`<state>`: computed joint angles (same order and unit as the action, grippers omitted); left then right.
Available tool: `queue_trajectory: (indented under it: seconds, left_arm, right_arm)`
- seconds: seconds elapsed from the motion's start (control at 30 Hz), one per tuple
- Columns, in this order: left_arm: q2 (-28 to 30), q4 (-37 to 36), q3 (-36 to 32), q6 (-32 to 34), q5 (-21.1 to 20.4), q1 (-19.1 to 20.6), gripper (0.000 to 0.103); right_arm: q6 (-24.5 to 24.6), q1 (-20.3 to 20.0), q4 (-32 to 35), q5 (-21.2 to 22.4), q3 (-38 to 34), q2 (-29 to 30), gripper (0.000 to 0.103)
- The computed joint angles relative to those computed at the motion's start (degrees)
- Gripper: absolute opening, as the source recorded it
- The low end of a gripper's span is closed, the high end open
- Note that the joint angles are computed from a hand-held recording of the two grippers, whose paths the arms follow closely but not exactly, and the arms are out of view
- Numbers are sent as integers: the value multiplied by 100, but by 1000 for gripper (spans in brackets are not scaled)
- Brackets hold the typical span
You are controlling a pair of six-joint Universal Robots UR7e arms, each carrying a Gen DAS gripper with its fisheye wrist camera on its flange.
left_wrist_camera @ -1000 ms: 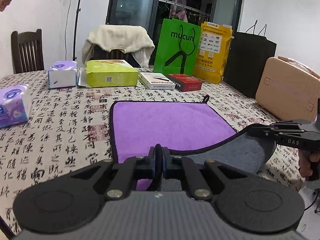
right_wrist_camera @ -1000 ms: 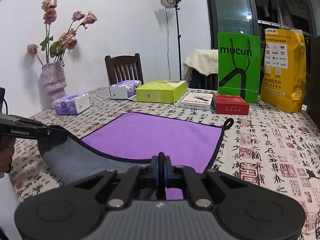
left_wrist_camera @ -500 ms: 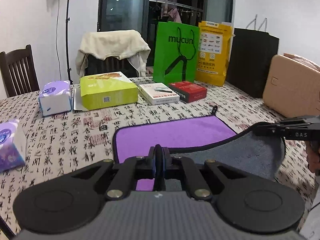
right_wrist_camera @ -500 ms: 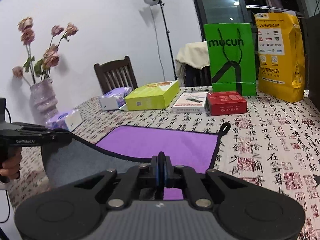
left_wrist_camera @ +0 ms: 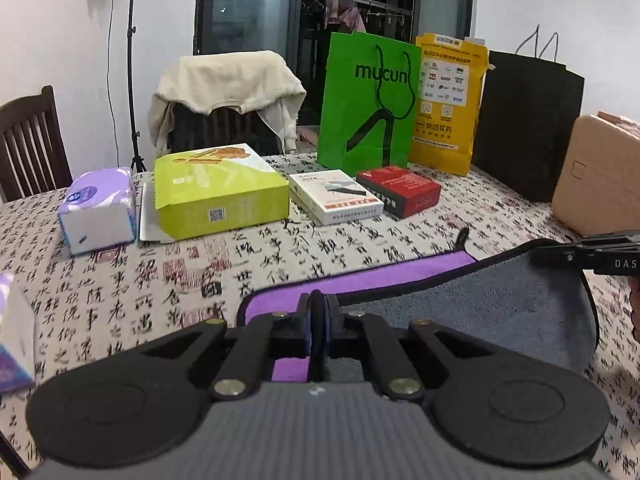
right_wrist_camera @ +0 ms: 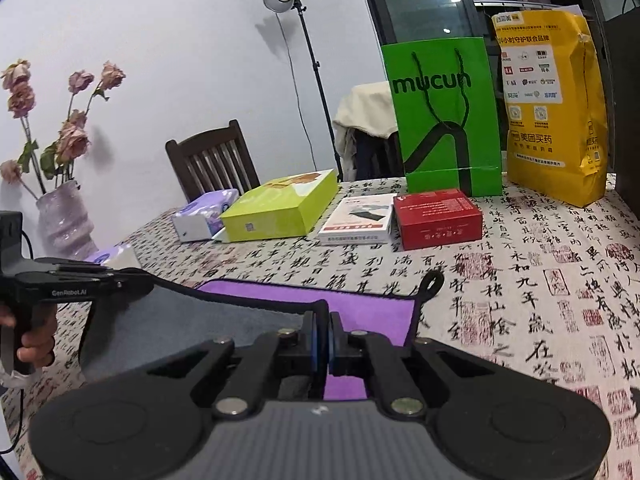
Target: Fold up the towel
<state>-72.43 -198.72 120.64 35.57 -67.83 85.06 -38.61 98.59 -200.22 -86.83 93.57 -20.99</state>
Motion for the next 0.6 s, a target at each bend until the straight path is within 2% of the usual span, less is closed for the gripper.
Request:
queue_trajectory:
  seconds: [0.6]
  left_arm:
    - [732,739,-1273,-162,-111,308,7]
  right_arm:
    - [363,-27,1314,-307,-1645,613,5]
